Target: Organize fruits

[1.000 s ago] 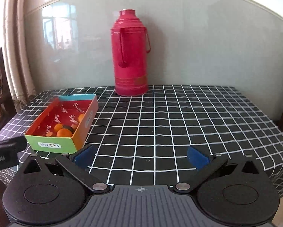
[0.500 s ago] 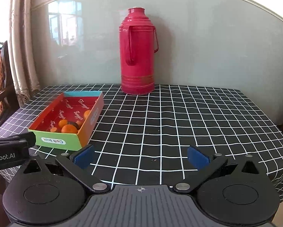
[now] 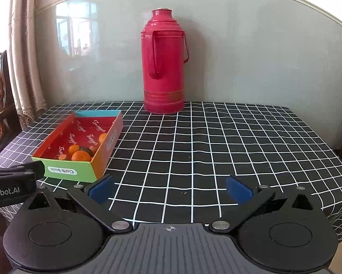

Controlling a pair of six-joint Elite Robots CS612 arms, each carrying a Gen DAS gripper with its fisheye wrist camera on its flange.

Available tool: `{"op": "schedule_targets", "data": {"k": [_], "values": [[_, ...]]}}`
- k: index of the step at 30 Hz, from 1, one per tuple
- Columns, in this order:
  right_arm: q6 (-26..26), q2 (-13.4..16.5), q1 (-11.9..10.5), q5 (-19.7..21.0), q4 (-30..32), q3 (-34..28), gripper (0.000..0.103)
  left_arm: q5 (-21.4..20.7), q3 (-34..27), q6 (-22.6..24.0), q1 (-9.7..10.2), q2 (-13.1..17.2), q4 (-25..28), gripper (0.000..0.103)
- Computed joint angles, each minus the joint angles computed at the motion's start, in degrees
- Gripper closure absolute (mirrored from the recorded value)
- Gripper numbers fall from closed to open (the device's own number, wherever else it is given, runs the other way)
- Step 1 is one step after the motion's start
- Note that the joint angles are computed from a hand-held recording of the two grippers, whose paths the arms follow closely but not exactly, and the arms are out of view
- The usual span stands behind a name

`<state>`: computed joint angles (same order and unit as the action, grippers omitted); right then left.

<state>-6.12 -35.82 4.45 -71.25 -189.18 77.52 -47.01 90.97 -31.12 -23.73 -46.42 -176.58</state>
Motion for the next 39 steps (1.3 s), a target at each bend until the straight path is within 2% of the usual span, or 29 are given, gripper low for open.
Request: {"op": "schedule_targets", "data": {"k": [22,27,32,36,39], "values": [[-1.3,0.1,0.1,-0.1,-0.3,-0.1,0.0,-0.1,-0.8,-1.9,0.28,0.4,2.3,0.006],[-0.9,0.2,0.0,0.2,-0.6,-0.2,0.0,-0.7,-0.7,-1.4,0.4,0.4,1.4,0.006],[-0.6,0.2,0.1,0.0,-0.9,-0.2,0.0,-1.1,-0.3,-0.7,0.45,0.6,-1.6,0.009],[-0.4,0.2,0.1,0.0,-1.2,-0.2,0.0,0.2,-0.5,0.8,0.17,0.8,-2.8,0.01],[-0.1,0.2,0.1,-0.1,-1.2,-0.2,0.0,0.3,-0.3,1.1,0.15,0.7,-3.5,0.007]]}}
